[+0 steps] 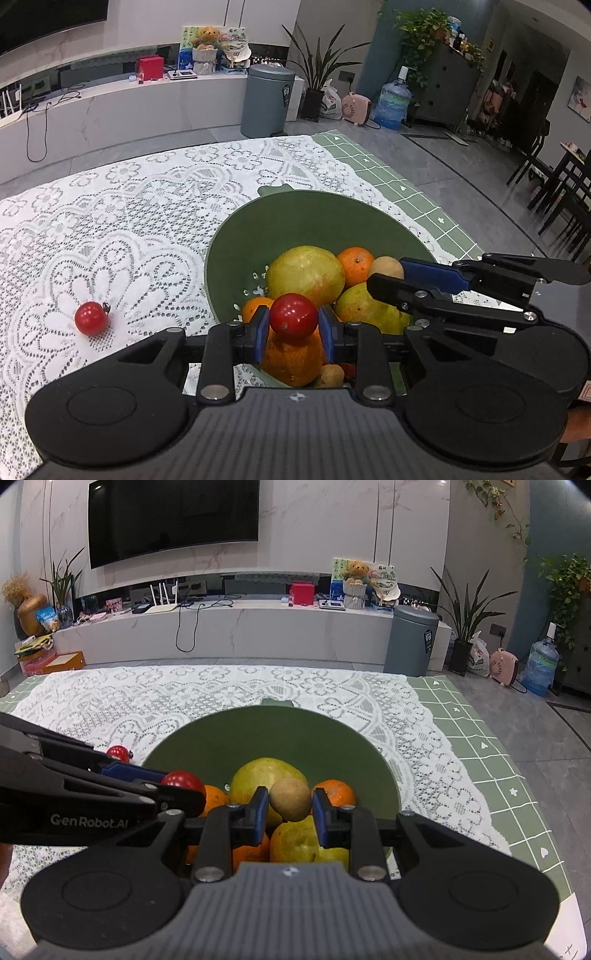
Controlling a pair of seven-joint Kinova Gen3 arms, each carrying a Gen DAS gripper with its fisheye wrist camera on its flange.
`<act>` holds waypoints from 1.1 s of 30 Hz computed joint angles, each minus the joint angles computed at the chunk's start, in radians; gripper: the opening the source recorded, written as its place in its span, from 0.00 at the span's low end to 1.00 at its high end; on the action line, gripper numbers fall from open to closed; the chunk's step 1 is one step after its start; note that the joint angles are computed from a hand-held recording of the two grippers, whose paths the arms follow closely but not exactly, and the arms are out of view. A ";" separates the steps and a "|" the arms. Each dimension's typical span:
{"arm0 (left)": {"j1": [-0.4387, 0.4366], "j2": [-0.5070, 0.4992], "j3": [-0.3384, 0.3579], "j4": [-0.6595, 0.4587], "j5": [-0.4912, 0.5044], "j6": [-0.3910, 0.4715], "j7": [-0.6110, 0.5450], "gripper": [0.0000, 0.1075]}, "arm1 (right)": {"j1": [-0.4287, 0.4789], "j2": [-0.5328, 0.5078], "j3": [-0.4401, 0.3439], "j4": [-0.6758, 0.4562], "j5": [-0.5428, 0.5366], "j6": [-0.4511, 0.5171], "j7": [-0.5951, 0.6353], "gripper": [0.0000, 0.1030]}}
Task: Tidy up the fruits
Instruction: 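Carry the tomato and kiwi into the green colander and open both tools, then withdraw both tools from the colander toward the last two tomatoes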
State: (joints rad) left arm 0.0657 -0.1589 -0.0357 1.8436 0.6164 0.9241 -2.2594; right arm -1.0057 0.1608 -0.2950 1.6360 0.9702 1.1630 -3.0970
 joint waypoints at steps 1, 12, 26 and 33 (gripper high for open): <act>0.001 0.001 0.001 -0.001 0.000 -0.001 -0.002 0.30 | 0.001 0.002 0.000 -0.001 -0.004 -0.002 0.002 0.22; 0.006 0.013 0.017 -0.008 -0.019 -0.018 -0.006 0.30 | 0.013 0.013 0.013 -0.005 -0.052 -0.025 0.028 0.22; 0.007 0.014 0.023 -0.028 -0.049 0.002 0.029 0.31 | 0.008 0.004 0.010 -0.016 -0.047 -0.001 0.035 0.24; 0.010 -0.016 0.009 -0.017 -0.051 -0.020 0.052 0.48 | -0.010 -0.004 0.000 -0.020 -0.016 0.045 -0.001 0.38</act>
